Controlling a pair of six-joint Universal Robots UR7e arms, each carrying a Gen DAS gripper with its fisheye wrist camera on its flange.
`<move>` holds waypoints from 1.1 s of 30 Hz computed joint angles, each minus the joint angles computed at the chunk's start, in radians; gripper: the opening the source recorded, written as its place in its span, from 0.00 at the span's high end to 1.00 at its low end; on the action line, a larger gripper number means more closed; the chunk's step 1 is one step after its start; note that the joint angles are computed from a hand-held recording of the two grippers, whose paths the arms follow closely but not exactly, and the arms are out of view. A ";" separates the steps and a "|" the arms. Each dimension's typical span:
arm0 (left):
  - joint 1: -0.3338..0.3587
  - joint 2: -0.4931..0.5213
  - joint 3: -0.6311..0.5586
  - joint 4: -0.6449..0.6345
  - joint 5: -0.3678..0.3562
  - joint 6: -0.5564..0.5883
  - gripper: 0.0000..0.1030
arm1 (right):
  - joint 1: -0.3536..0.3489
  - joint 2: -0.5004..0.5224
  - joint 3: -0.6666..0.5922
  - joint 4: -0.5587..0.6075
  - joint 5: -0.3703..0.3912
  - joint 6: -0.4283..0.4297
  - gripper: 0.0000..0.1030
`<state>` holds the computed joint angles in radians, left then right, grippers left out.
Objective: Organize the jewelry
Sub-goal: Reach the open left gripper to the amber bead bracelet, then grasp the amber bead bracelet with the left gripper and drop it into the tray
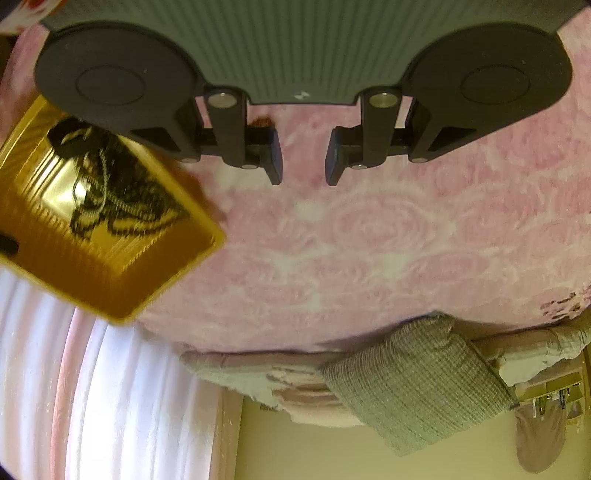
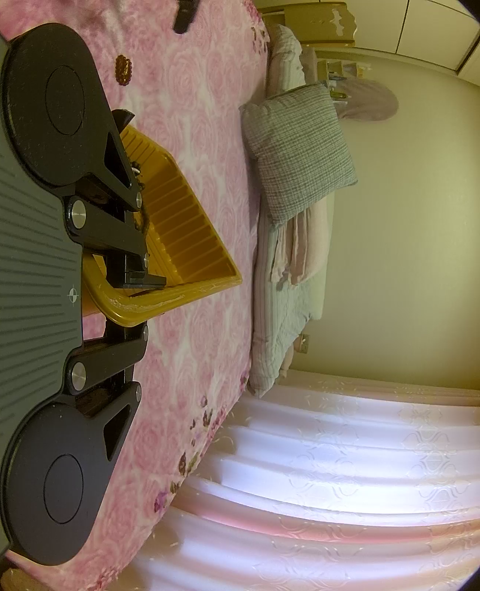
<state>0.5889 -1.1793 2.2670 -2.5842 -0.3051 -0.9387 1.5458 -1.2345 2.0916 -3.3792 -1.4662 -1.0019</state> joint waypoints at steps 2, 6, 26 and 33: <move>0.008 0.020 0.005 -0.032 -0.018 0.006 0.79 | 0.000 0.000 0.000 0.000 0.000 -0.001 0.93; 0.032 0.073 0.001 -0.126 -0.057 0.059 0.79 | 0.000 0.000 0.000 0.000 0.000 0.000 0.93; 0.096 0.167 -0.056 -0.285 -0.087 0.281 0.93 | -0.004 -0.006 -0.007 0.012 -0.004 0.001 0.93; 0.064 0.086 -0.032 -0.201 -0.064 0.233 0.93 | -0.006 -0.006 -0.007 0.013 -0.002 -0.001 0.93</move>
